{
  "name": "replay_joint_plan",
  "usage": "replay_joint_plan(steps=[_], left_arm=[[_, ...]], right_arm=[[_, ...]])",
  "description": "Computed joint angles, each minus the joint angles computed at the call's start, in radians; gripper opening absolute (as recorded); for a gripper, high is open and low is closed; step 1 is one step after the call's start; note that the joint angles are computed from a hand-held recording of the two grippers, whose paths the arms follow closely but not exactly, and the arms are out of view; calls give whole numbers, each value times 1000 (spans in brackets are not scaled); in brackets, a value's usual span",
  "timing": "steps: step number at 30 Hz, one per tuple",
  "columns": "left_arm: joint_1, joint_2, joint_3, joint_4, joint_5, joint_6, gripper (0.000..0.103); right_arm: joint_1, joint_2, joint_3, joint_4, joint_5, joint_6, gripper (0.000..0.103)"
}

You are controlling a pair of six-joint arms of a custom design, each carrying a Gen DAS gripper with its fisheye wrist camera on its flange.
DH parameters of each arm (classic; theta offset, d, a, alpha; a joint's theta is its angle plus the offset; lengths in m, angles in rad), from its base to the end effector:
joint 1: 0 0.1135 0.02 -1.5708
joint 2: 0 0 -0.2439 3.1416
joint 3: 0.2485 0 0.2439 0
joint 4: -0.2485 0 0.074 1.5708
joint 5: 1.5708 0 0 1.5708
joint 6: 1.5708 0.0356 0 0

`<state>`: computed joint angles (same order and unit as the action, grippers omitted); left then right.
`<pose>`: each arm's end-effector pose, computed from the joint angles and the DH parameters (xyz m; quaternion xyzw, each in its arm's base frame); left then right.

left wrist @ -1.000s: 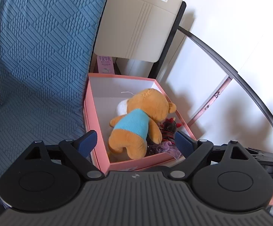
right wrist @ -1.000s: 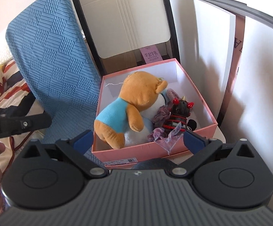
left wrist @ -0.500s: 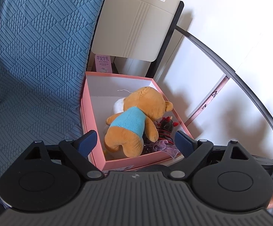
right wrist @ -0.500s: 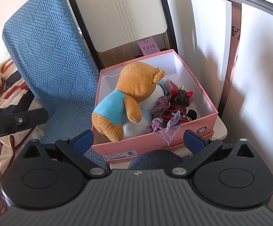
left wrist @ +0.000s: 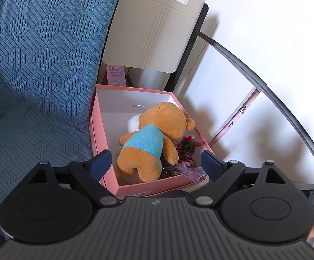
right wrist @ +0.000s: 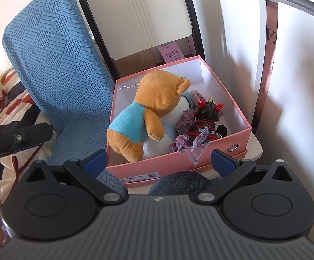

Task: Organize objects

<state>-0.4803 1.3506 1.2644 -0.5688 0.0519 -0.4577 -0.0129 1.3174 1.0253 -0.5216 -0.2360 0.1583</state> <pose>0.2601 -0.1376 0.3242 0.0216 0.8965 -0.2205 0.3837 0.2772 0.0047 0.2600 0.0355 0.9231 0.1358 0.3581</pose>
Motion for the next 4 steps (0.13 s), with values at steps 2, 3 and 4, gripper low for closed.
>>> replay_joint_plan(steps=[2, 3, 4], left_arm=[[0, 0, 1, -1, 0, 1, 92], [1, 0, 1, -1, 1, 2, 92], [1, 0, 0, 0, 3, 3, 92]], right_arm=[[-1, 1, 1, 0, -2, 4, 103], [-1, 2, 1, 0, -2, 4, 103], [-1, 4, 1, 0, -2, 5, 103]])
